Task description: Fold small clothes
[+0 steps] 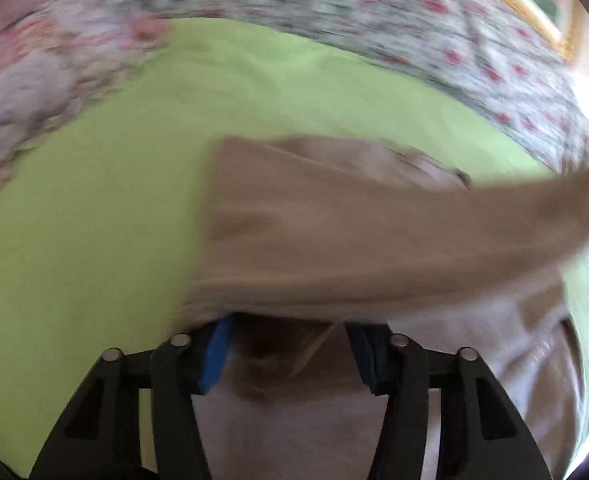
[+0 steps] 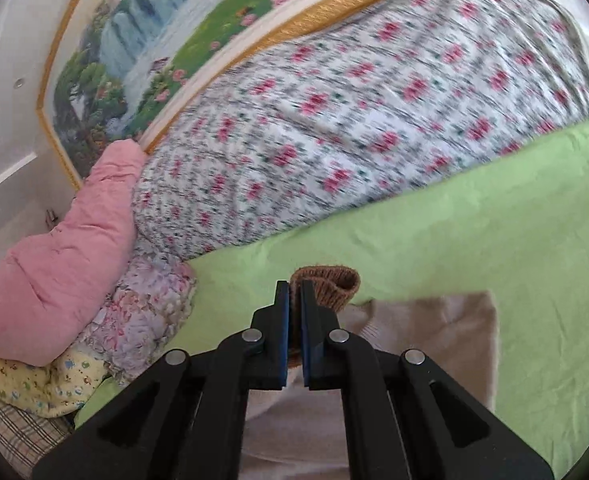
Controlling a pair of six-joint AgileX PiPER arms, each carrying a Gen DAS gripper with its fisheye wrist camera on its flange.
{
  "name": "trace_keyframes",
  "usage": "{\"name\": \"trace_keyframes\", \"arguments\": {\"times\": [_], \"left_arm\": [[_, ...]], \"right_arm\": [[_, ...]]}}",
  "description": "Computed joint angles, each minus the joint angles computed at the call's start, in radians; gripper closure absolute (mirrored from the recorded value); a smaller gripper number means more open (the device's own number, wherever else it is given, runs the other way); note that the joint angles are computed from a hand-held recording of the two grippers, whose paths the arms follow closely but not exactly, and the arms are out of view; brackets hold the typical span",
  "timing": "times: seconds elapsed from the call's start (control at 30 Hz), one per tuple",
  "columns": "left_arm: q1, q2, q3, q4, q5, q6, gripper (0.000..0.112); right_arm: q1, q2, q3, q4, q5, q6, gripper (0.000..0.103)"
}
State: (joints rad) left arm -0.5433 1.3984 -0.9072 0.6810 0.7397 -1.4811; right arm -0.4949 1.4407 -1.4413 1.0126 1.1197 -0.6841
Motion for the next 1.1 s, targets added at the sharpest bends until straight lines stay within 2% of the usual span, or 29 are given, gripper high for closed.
{"name": "trace_keyframes", "arguments": {"times": [0.03, 0.07, 0.1, 0.17, 0.3, 0.37, 0.4, 0.43, 0.47, 0.6, 0.67, 0.77, 0.9, 0.97, 1.03, 1.1], "left_arm": [[0.052, -0.041, 0.039, -0.052, -0.064, 0.038, 0.077], [0.1, -0.081, 0.082, -0.112, -0.131, 0.079, 0.078], [0.117, -0.11, 0.111, -0.136, -0.159, 0.086, 0.078], [0.09, -0.135, 0.134, -0.11, -0.131, 0.033, 0.078], [-0.061, -0.13, 0.118, 0.011, 0.05, -0.116, 0.077], [-0.098, -0.156, 0.139, 0.051, 0.093, -0.188, 0.077], [-0.117, -0.165, 0.145, 0.063, 0.155, -0.226, 0.067], [-0.117, -0.165, 0.145, 0.064, 0.202, -0.243, 0.044], [-0.11, -0.177, 0.165, 0.07, 0.209, -0.277, 0.038], [-0.036, -0.236, 0.251, 0.026, 0.105, -0.27, 0.039], [-0.057, -0.224, 0.236, 0.033, 0.133, -0.268, 0.039], [-0.076, -0.19, 0.214, 0.033, 0.154, -0.252, 0.039], [-0.08, -0.185, 0.224, 0.046, 0.146, -0.275, 0.039], [-0.06, -0.195, 0.232, 0.045, 0.129, -0.28, 0.039], [-0.048, -0.206, 0.233, 0.03, 0.119, -0.266, 0.039], [-0.05, -0.23, 0.217, -0.016, 0.138, -0.202, 0.042]], "right_arm": [[-0.017, 0.007, 0.015, 0.007, 0.008, -0.008, 0.098], [-0.031, 0.013, 0.03, 0.017, 0.014, -0.019, 0.098], [-0.039, 0.019, 0.044, 0.022, 0.016, -0.029, 0.098], [-0.041, 0.022, 0.069, 0.023, 0.012, -0.041, 0.098], [-0.039, 0.043, 0.083, 0.021, 0.008, -0.051, 0.098], [-0.055, 0.049, 0.076, 0.031, 0.012, -0.07, 0.098], [-0.063, 0.05, 0.075, 0.026, 0.004, -0.087, 0.098], [-0.062, 0.044, 0.084, 0.0, -0.027, -0.103, 0.098], [-0.066, 0.046, 0.101, -0.026, -0.058, -0.121, 0.098], [-0.082, 0.118, 0.192, -0.122, -0.131, -0.145, 0.098], [-0.077, 0.144, 0.224, -0.162, -0.159, -0.147, 0.098], [-0.117, 0.142, 0.255, -0.113, -0.154, -0.188, 0.098], [-0.088, 0.138, 0.265, -0.23, -0.187, -0.151, 0.098], [-0.085, 0.154, 0.248, -0.276, -0.158, -0.105, 0.097], [-0.114, 0.15, 0.251, -0.25, -0.128, -0.121, 0.097], [-0.117, 0.146, 0.236, -0.281, -0.108, -0.091, 0.096]]}}
